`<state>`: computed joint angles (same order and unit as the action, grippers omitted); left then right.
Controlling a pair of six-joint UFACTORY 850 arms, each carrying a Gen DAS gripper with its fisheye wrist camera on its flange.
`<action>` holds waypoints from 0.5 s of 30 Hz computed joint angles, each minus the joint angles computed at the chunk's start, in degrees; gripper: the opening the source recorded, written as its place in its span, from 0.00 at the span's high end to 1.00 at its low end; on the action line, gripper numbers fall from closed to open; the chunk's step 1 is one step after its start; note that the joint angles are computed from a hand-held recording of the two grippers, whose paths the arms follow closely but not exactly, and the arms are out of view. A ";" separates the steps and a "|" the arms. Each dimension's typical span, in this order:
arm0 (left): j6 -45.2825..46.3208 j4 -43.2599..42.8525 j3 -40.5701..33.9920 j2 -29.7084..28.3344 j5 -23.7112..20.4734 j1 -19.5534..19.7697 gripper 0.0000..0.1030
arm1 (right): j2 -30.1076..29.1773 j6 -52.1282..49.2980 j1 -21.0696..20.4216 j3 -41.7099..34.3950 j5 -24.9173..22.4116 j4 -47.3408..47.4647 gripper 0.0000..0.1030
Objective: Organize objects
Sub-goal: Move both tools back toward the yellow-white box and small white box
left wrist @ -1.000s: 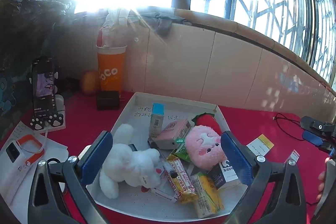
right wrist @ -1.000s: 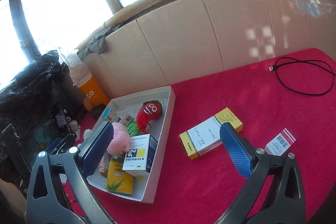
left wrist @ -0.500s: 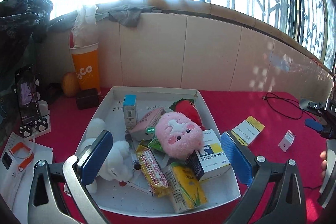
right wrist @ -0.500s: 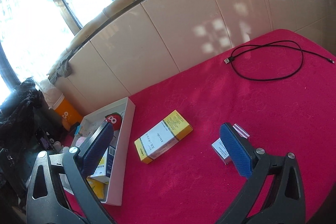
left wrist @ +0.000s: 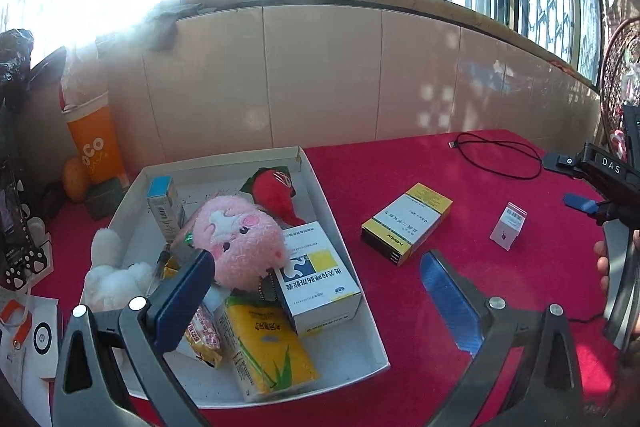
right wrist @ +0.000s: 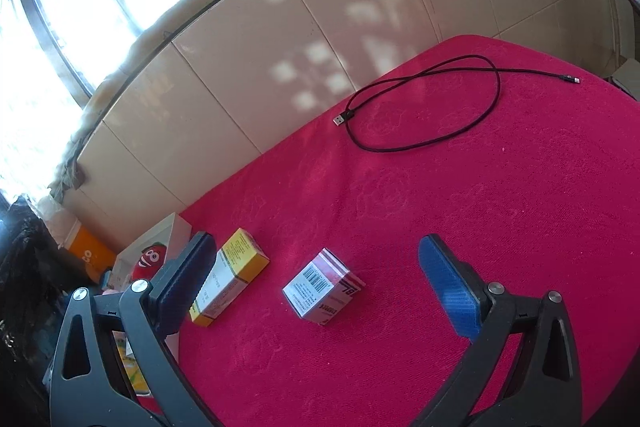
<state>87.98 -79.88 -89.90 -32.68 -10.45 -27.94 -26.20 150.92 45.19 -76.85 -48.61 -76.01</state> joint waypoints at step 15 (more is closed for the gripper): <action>-39.60 57.54 -33.28 -19.96 -23.34 -5.63 0.00 | -9.26 -38.84 -4.44 -10.68 6.48 16.00 0.01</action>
<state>48.38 -22.34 -123.18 -52.65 -33.79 -33.57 -35.46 112.08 40.74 -87.53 -42.12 -60.01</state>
